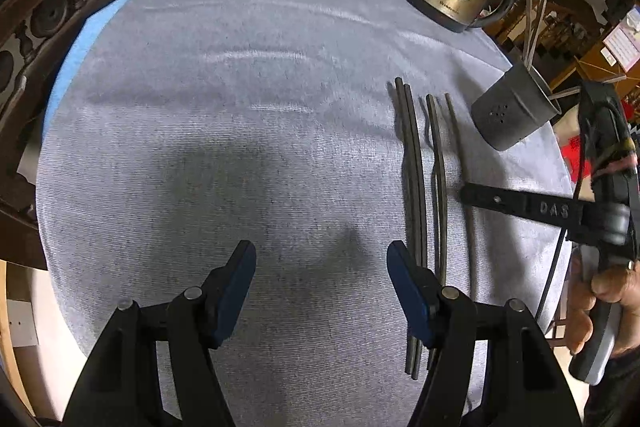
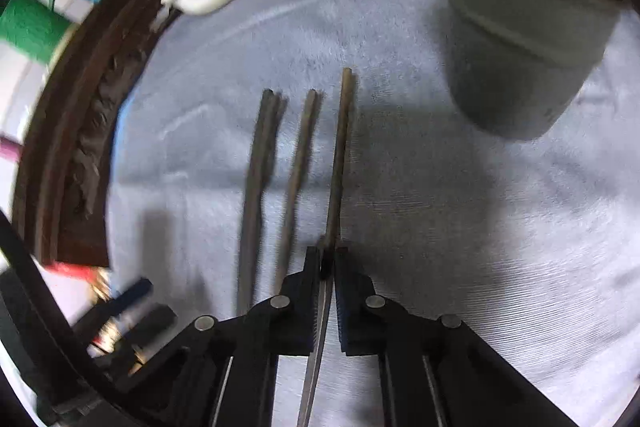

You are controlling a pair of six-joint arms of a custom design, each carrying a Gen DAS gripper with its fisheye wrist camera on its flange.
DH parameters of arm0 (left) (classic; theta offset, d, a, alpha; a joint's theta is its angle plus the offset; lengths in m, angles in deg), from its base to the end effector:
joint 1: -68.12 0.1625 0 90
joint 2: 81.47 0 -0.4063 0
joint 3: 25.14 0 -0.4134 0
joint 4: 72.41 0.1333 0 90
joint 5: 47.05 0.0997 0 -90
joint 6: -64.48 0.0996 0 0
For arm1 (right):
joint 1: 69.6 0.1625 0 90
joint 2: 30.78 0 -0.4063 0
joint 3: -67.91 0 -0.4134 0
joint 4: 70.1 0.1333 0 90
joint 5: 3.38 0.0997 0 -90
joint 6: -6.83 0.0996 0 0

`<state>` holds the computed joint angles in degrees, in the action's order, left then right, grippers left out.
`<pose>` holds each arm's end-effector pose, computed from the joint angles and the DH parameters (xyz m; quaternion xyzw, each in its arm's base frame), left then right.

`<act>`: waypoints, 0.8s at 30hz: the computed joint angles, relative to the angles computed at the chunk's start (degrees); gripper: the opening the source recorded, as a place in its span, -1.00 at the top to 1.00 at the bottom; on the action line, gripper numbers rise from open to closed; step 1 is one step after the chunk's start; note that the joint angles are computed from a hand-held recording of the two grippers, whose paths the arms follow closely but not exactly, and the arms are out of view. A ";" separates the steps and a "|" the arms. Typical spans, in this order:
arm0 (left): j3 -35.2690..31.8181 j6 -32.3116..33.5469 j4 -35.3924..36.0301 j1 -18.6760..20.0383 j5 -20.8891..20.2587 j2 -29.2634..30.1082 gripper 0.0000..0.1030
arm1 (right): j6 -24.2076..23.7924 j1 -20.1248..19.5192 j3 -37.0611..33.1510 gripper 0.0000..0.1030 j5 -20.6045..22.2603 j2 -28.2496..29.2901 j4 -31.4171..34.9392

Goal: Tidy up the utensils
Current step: 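Move both open grippers back down to the remaining chopsticks, then close the right gripper on a chopstick while the left gripper grasps another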

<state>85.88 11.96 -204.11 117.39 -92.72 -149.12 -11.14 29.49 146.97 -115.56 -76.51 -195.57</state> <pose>-0.2068 -0.5511 0.1803 -0.0896 0.9217 -0.2649 0.2689 0.2102 -0.7078 0.1378 0.2261 -0.9548 0.0034 0.1932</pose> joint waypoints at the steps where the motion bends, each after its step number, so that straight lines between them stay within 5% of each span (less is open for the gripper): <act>1: -0.61 0.70 -0.48 0.34 -0.89 0.38 -0.32 | -0.87 0.13 -0.16 0.85 -1.17 -0.09 0.39; 4: -3.79 3.08 -0.73 1.48 -3.77 2.51 -0.32 | -1.78 -0.45 -1.22 0.85 -2.48 -0.59 2.82; 11: -12.66 4.99 4.68 3.40 -7.30 9.23 -0.32 | -2.02 -2.58 1.34 0.81 1.64 -3.02 0.86; 15: -16.36 2.01 11.50 3.55 -5.04 11.72 -0.05 | -2.56 -3.55 1.92 0.81 3.64 -3.86 0.93; 21: -15.11 -2.45 14.86 3.59 -4.11 9.71 0.03 | -3.09 -4.75 1.59 0.81 6.30 -4.75 2.11; 24: -14.10 -0.93 9.52 3.79 -6.59 8.76 0.02 | -3.53 -4.95 1.62 0.81 6.90 -4.84 1.99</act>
<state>71.78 11.03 -194.59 121.18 -99.31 -140.36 -14.67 24.54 148.59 -108.65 -81.34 -193.58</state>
